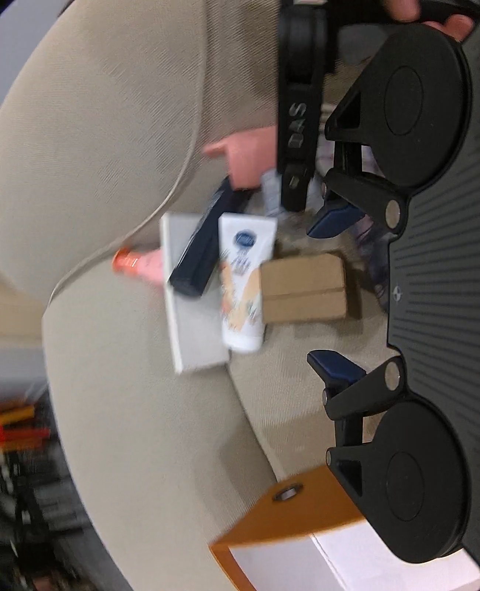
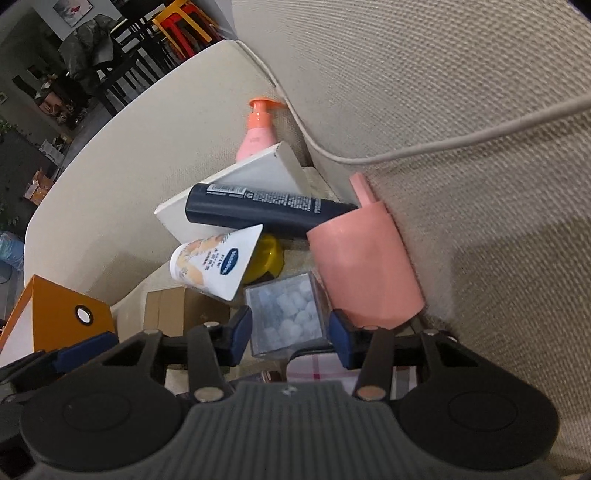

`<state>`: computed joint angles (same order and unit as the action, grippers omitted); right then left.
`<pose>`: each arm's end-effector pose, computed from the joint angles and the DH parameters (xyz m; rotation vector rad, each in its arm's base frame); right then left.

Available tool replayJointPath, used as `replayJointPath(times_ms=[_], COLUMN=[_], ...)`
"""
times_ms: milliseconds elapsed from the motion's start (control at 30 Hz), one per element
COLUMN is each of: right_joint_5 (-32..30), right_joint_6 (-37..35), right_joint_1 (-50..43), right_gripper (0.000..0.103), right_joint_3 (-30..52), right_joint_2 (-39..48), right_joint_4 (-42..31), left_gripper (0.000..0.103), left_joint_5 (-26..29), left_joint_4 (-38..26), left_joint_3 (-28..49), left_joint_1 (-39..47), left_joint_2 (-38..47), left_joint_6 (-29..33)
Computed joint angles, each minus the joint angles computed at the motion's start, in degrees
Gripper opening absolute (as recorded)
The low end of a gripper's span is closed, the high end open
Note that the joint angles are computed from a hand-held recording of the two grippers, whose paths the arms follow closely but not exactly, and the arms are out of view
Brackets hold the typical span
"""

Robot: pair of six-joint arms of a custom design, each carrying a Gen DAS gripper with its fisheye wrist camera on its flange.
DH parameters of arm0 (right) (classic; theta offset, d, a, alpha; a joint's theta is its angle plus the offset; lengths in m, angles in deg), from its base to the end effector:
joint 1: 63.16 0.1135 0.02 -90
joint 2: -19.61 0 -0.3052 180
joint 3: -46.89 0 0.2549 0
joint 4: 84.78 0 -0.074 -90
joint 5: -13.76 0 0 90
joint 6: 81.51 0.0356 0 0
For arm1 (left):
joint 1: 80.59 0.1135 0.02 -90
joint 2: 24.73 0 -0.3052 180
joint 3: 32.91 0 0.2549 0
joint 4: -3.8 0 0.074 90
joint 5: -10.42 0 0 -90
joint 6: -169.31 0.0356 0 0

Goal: Organize rigid objects
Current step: 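Grasp the brown cardboard box with the left tool while the right tool grasps the clear cotton-ball cube, then carry both items into the orange box and open both tools to release them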

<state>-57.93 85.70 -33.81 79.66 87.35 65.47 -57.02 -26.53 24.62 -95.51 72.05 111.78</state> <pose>0.1443 0.0683 0.1524 1.1484 2.3546 0.2183 0.2774 -0.0880 0.1551 1.1722 2.4300 -0.4574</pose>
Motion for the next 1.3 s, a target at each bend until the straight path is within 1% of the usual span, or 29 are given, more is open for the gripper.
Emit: replayJointPath(times_ms=[67, 167, 233, 267, 300, 367, 433, 567, 633, 700, 767, 867, 1000, 1067, 1167, 1200, 1300], right_joint_5=[-1.32, -0.56, -0.51, -0.50, -0.43, -0.18, 0.26, 0.85, 0.67, 1.27, 3.22, 8.56, 14.07, 15.54, 16.19, 15.70, 12.87], right_joint_6=[-1.38, -1.45, -1.92, -2.37, -2.63, -3.13, -3.75, -5.06, -5.46, -4.70, -3.39, -0.69, 1.93, 1.11, -4.11, -6.39, -14.03], right_joint_1=[-0.94, -0.87, -1.07, -1.26, -1.34, -1.47, -1.28, -0.55, -0.32, 0.61, 2.99, 9.32, 16.55, 18.94, 20.73, 20.78, 20.77], right_gripper=[0.056, 0.055, 0.055, 0.054, 0.053, 0.051, 0.050, 0.050, 0.050, 0.050, 0.050, 0.050, 0.050, 0.050, 0.050, 0.050, 0.050], right_joint_3=[-0.11, -0.28, -0.29, -0.30, -0.23, -0.34, -0.18, -0.09, -0.51, -1.10, -1.56, 0.89, 6.89, 10.13, 15.82, 17.54, 23.20], right_joint_2=[1.66, 1.50, 2.16, 2.81, 3.33, 3.95, 4.53, 4.65, 3.64, 1.11, -2.33, -5.93, -7.28, -6.85, -4.12, -2.66, 3.86], right_joint_4=[2.22, 2.49, 3.13, 3.83, 4.14, 4.93, 5.39, 5.81, 6.22, 5.75, 4.38, -1.93, -10.23, -12.04, -11.03, -10.03, -5.14], left_gripper=[0.083, 0.083, 0.079, 0.075, 0.066, 0.052, 0.051, 0.051, 0.051, 0.051, 0.050, 0.050, 0.050, 0.050, 0.050, 0.050, 0.050], left_joint_5=[-0.31, -1.49, -1.82, -2.12, -2.41, -2.10, -1.52, -1.42, 0.01, 2.21, 4.67, 9.81, 15.51, 17.79, 19.49, 19.54, 18.32], left_joint_4=[0.91, 2.78, 3.30, 3.69, 4.41, 5.28, 4.66, 4.46, 3.50, 1.22, -1.23, -7.15, -15.65, -19.91, -26.01, -26.94, -26.25], left_joint_3=[-0.65, -0.86, -0.47, -0.50, -0.82, -1.21, -1.01, -2.04, -2.77, -2.98, -3.04, -1.27, 3.16, 6.26, 12.10, 13.70, 17.88], left_joint_1=[-0.71, -1.91, -2.55, -2.91, -3.15, -3.00, -2.40, -1.65, -0.41, 1.56, 4.12, 9.70, 18.54, 23.61, 31.04, 33.01, 37.64], left_joint_2=[-0.07, 0.84, 2.04, 2.40, 2.53, 2.75, 2.70, 0.23, -2.51, -5.24, -7.80, -11.35, -14.46, -13.94, -10.36, -9.08, -4.58], left_joint_6=[1.03, -1.56, -2.65, -2.67, -2.77, -3.48, -4.82, -4.72, -3.82, -2.71, -1.22, 2.28, 11.27, 16.41, 25.11, 27.35, 32.38])
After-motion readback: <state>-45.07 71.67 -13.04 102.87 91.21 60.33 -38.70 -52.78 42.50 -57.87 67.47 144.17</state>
